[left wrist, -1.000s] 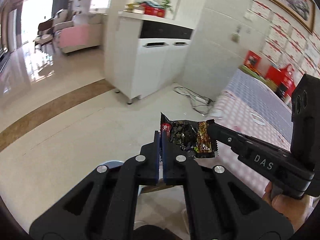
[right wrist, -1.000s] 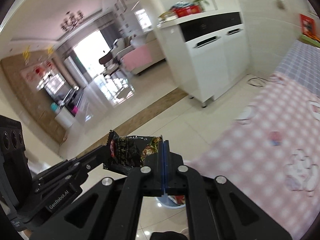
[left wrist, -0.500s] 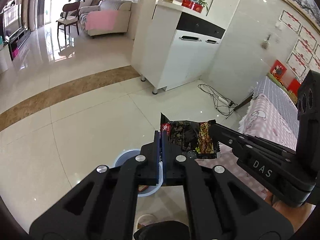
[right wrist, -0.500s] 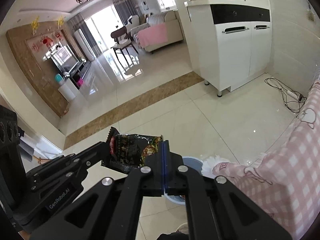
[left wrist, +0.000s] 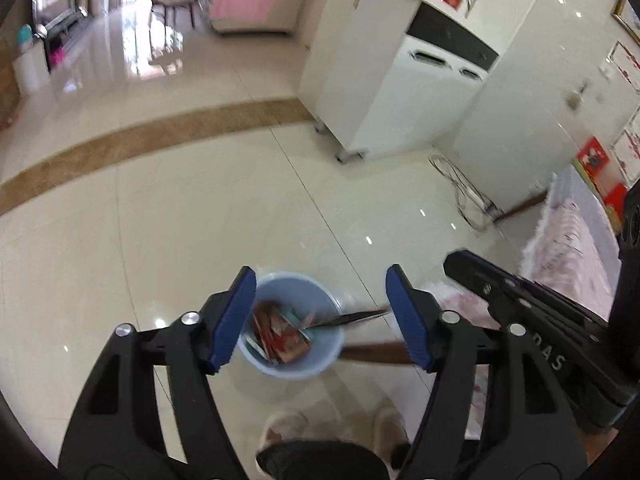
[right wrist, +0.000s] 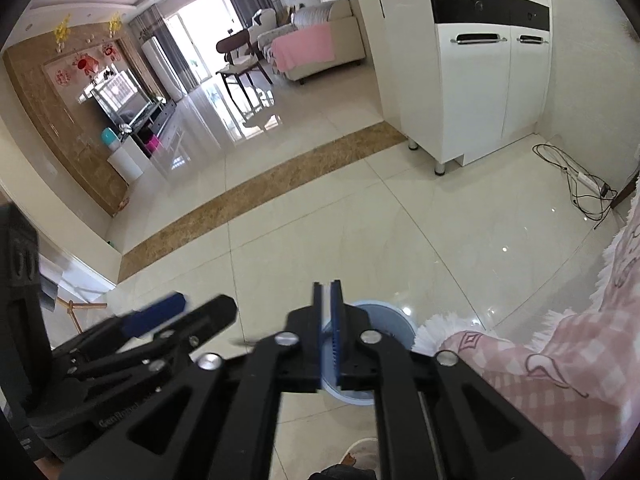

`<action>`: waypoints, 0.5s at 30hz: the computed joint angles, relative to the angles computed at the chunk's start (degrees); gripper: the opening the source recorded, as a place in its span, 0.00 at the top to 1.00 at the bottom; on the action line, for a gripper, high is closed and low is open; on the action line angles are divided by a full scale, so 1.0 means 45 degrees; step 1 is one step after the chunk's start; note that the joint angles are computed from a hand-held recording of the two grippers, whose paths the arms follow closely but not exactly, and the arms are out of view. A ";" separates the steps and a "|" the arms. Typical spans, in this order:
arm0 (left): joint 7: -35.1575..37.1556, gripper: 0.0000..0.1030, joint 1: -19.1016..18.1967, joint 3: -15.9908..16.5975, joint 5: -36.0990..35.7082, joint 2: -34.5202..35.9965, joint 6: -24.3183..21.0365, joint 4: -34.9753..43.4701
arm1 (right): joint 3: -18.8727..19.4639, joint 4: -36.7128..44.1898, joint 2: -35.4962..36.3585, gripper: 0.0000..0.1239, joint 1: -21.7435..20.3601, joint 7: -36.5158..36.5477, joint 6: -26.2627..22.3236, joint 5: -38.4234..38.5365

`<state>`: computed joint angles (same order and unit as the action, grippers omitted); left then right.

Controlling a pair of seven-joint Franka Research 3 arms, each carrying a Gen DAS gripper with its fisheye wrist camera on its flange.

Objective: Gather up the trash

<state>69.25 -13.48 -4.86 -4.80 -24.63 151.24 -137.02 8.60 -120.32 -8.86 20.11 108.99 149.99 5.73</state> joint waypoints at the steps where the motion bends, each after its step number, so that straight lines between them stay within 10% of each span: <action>1: 0.0112 0.36 0.0002 -0.0011 0.0090 0.0046 -0.0111 0.0026 | 0.0037 -0.0067 -0.0028 0.87 -0.0007 0.0068 0.0037 -0.0103; 15: -0.0518 0.35 0.0260 -0.0488 0.0935 -0.0293 -0.0359 0.0225 | 0.0485 -0.0607 -0.1111 0.81 -0.0386 0.1101 -0.0099 -0.2336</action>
